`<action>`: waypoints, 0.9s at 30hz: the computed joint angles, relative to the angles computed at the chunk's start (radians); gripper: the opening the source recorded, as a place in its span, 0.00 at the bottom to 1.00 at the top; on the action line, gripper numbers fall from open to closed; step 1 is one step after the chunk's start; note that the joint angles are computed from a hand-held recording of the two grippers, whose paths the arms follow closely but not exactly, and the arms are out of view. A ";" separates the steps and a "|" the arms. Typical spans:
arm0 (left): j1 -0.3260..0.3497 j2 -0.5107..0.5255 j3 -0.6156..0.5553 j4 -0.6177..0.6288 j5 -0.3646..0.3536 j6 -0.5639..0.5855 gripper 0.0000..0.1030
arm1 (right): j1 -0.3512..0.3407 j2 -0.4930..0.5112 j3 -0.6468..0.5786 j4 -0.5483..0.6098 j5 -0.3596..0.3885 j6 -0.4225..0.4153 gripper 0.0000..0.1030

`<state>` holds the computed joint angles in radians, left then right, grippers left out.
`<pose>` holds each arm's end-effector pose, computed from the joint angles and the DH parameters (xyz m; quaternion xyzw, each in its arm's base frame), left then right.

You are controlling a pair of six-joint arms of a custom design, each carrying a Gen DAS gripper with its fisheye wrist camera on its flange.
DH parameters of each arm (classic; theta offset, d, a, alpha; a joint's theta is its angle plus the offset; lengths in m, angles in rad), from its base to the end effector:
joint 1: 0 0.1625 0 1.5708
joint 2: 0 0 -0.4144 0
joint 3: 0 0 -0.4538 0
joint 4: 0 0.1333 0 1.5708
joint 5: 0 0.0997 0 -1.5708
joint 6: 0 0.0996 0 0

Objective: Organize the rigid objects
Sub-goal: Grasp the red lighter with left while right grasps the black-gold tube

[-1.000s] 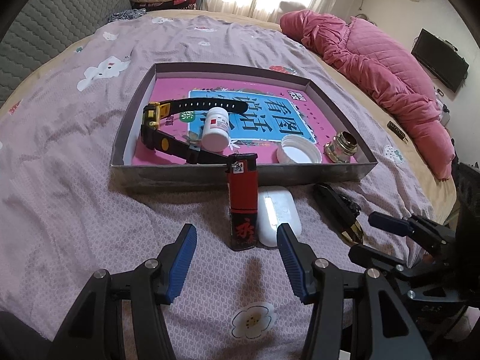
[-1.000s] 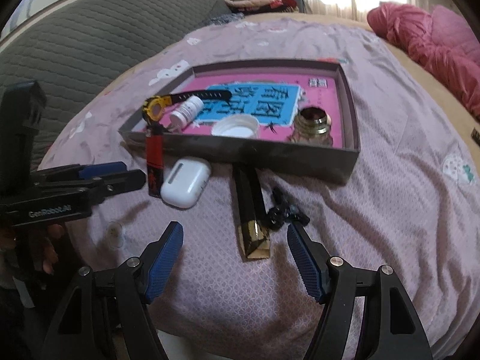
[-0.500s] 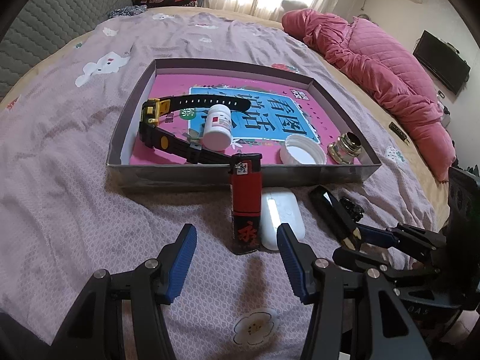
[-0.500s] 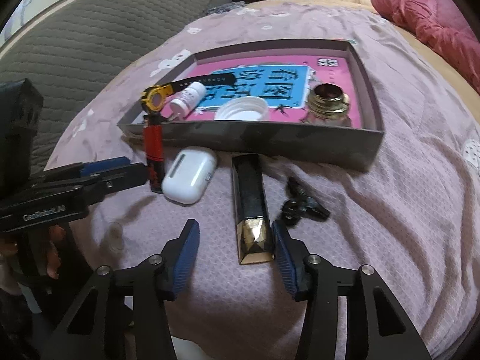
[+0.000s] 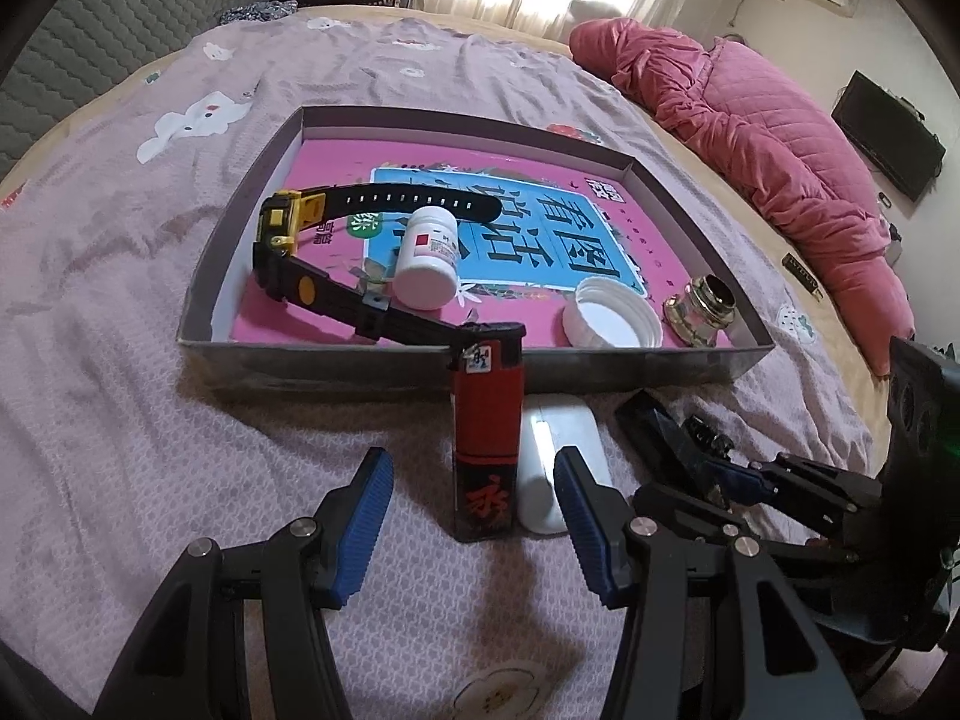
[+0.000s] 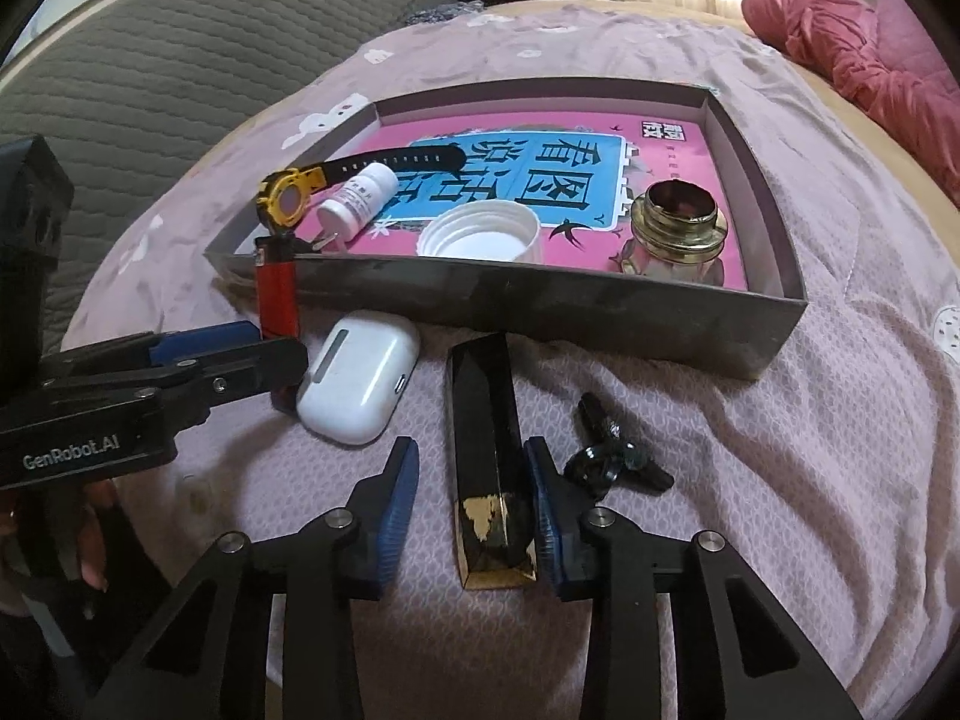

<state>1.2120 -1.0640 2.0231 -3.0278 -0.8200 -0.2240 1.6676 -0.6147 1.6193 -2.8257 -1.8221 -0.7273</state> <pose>-0.0167 -0.6176 0.1369 -0.0294 0.9057 -0.3217 0.2745 0.1759 -0.6887 -0.0503 0.3799 -0.9082 0.0792 0.1566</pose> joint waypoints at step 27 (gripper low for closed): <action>0.029 0.055 -0.052 -0.080 -0.038 0.038 0.34 | 0.016 0.052 -0.047 -0.020 -0.035 -0.047 0.31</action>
